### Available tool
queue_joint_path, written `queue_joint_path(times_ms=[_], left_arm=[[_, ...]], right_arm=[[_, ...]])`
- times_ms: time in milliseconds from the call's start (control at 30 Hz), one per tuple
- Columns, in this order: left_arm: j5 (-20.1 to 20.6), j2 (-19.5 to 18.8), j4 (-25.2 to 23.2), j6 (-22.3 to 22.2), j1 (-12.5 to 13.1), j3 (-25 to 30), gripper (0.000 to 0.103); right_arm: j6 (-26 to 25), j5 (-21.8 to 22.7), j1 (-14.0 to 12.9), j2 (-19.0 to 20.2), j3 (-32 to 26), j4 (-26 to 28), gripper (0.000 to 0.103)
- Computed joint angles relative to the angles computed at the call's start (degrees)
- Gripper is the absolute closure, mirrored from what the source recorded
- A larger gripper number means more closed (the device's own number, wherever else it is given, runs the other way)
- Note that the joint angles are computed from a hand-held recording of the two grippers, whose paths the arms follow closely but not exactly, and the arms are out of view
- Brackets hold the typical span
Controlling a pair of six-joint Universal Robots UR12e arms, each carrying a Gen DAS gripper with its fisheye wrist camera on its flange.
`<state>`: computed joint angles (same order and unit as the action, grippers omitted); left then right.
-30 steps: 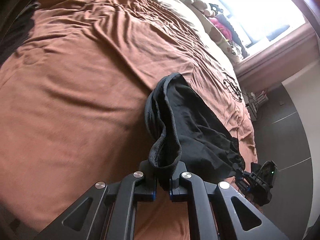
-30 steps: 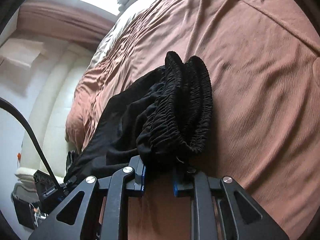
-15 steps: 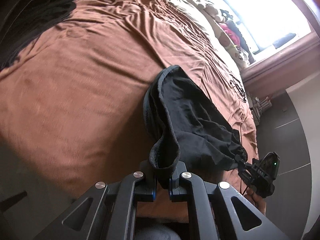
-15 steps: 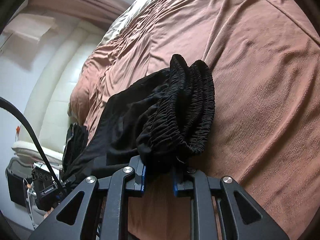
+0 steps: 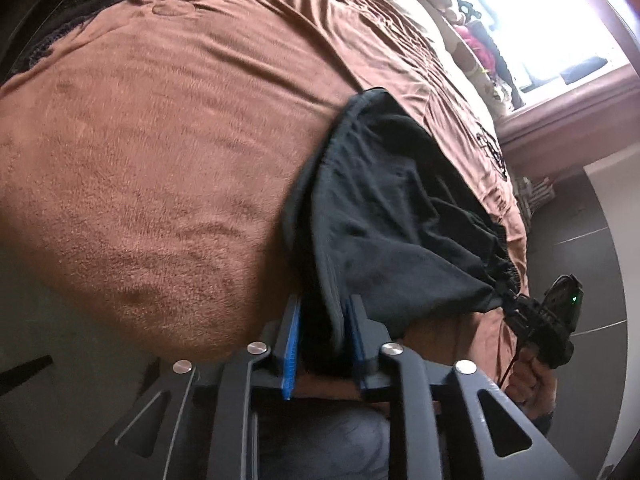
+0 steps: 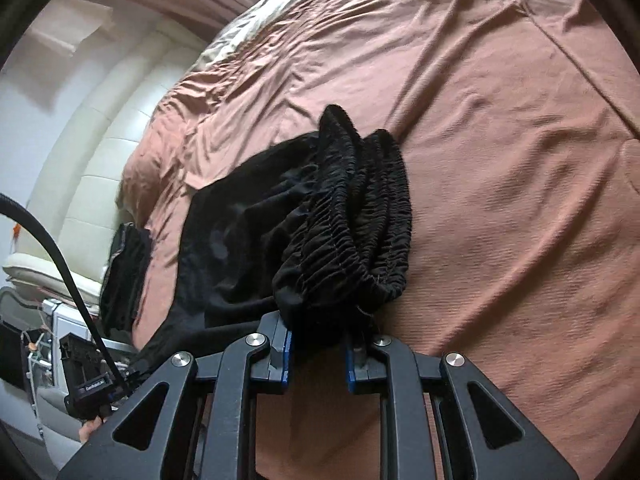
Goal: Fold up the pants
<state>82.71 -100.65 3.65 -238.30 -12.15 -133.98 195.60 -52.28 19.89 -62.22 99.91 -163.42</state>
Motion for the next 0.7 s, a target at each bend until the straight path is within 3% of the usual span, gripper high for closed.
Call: queue_joint_path(times_ms=[133,233,400,700], left_arm=[[0.46,0.20,0.86,0.25,0.89,-0.83,0.050],[0.55,0.53,1.97,1.81,1.63,-1.34,0.042],[-1.58,-0.22,3.41,3.68,2.83,-1.12,0.042],[-3.82,-2.46,6.06,5.28,3.77,0.03,0.042]], right_arm=[[0.44,-1.00,-0.32,-0.97,0.67,2.99,0.078],[-0.12,-3.57,-0.07,-2.23,1.45,3.38,0.067],[0.56,-6.72,0.17,-4.25,3.49,-0.12,0.054],[-0.48,-9.75,2.42,-4.94,2.86,-4.81,0.054]])
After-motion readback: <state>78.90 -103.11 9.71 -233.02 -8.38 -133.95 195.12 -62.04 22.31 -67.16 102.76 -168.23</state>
